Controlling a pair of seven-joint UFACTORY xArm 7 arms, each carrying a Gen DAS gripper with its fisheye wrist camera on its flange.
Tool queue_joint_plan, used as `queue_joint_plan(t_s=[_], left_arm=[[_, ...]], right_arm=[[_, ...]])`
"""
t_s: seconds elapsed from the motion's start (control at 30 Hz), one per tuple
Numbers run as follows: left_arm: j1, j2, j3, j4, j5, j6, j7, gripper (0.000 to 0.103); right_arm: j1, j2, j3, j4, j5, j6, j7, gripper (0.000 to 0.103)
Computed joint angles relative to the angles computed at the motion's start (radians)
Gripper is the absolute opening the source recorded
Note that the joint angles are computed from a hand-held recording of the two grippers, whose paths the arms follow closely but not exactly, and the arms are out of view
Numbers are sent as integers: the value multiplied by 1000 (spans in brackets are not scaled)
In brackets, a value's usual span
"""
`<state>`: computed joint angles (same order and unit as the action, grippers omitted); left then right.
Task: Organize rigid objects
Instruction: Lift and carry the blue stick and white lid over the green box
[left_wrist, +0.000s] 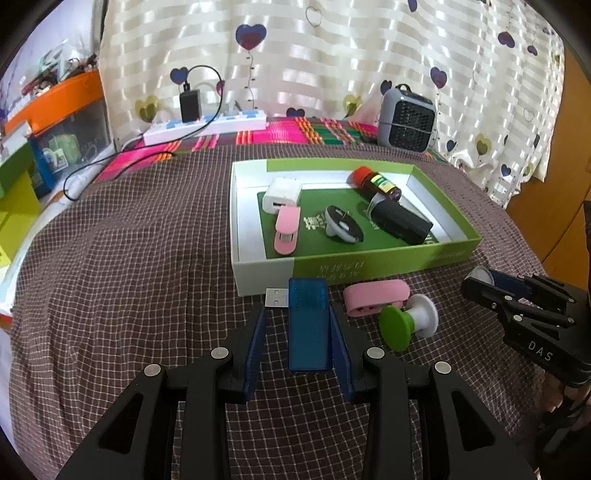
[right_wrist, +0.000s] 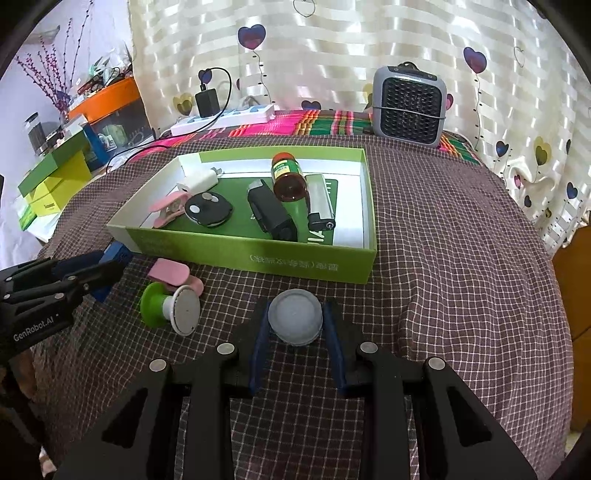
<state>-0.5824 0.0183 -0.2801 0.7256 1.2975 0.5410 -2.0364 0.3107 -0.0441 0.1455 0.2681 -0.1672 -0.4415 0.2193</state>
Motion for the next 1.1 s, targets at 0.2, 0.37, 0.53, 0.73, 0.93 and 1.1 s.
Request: queue_joint_plan(t_s=[0.2,0.37,0.53,0.73,0.93,1.1], left_arm=[[0,-33,-9,-6,-4,16,12,33],[16,-59,-14,-10,-3,11,27,33],[45,-63,-5,-7,4,-35,42,33],[67,-57,1,1,16,-58,47,33],[83,-35,16,25,45,-86,56,33],[89,-5,32,48,59,-106,64,33]], right_arm=[[-1,-44,-6,-9,-25,10,17,30],[5,-78,-23,-6,-43,24,26,30],[15,-93,-43,7,-73,38,38,30],[20,-93,-65,31,-117,54,62,30],[19,-76,-89,69,-174,68,98,30],[-1,-35,-78,120,-178,85,95,30]])
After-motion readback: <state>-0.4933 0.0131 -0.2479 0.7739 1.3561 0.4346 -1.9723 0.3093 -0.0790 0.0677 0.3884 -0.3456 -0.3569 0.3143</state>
